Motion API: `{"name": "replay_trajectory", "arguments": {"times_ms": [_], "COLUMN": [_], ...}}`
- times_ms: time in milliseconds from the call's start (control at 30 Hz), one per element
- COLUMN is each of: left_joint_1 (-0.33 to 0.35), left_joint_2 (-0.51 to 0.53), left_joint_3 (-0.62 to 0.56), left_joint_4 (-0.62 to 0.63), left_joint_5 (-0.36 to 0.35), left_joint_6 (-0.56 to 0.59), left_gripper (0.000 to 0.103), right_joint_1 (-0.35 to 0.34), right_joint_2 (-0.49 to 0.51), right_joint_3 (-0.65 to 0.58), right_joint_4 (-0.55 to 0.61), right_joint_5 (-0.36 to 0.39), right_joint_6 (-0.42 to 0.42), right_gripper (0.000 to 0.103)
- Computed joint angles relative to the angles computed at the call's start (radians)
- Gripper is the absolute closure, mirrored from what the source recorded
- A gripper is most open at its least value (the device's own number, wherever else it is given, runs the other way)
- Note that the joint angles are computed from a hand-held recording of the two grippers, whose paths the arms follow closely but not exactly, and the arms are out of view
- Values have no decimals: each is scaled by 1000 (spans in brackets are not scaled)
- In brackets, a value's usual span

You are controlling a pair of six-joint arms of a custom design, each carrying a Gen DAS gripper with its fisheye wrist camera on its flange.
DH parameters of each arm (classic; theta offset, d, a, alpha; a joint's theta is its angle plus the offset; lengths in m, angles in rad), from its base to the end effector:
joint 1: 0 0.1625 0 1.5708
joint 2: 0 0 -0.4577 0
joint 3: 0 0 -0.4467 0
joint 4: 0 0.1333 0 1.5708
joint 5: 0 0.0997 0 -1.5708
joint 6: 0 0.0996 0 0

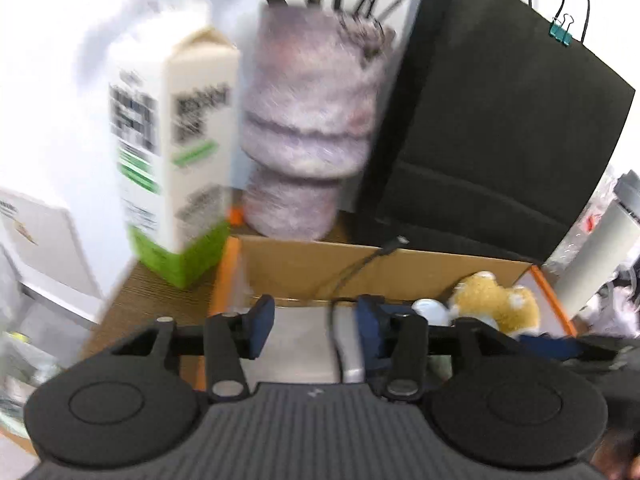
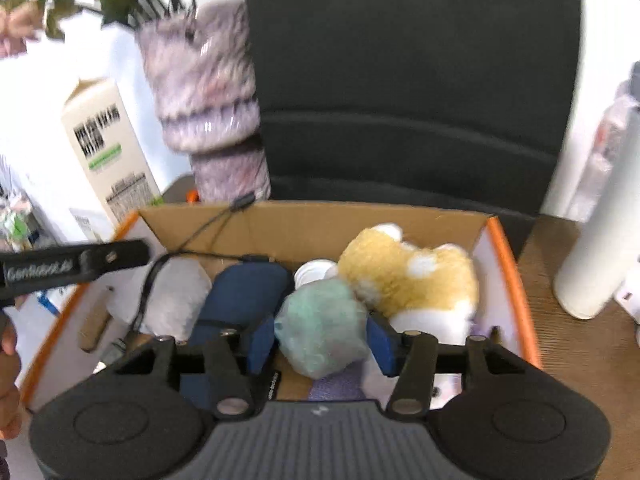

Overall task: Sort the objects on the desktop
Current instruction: 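Carry the USB cable with the left tool while the right carries the plastic bag into the box, then release the cable and plastic bag and lift both tools from the box, then withdraw both tools from the box back over the table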

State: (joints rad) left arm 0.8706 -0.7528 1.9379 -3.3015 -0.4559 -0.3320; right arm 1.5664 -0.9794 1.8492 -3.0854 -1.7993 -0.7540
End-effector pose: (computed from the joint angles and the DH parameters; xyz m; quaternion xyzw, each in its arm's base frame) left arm -0.2228 -0.6100 0.0758 0.0095 0.8295 -0.4503 0.3303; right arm 0.1077 -0.6818 0.1835 0.3113 -0.8901 0.2524 0.2170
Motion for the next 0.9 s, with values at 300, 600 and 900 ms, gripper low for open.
{"name": "replay_trajectory", "arguments": {"times_ms": [300, 600, 900], "left_joint_1": [-134, -323, -556], "left_joint_2": [-142, -224, -161], "left_joint_3": [141, 280, 439], "left_joint_4": [374, 826, 1152], "left_joint_5": [142, 223, 83], "left_joint_6": [-350, -818, -1447], "left_gripper": [25, 1, 0], "right_joint_1": [3, -39, -293], "right_joint_2": [-163, -369, -602], "right_joint_3": [116, 341, 731], "right_joint_4": [-28, -153, -307], "right_joint_5": [-4, 68, 347], "right_joint_6": [12, -78, -321], "right_gripper": [48, 33, 16]}}
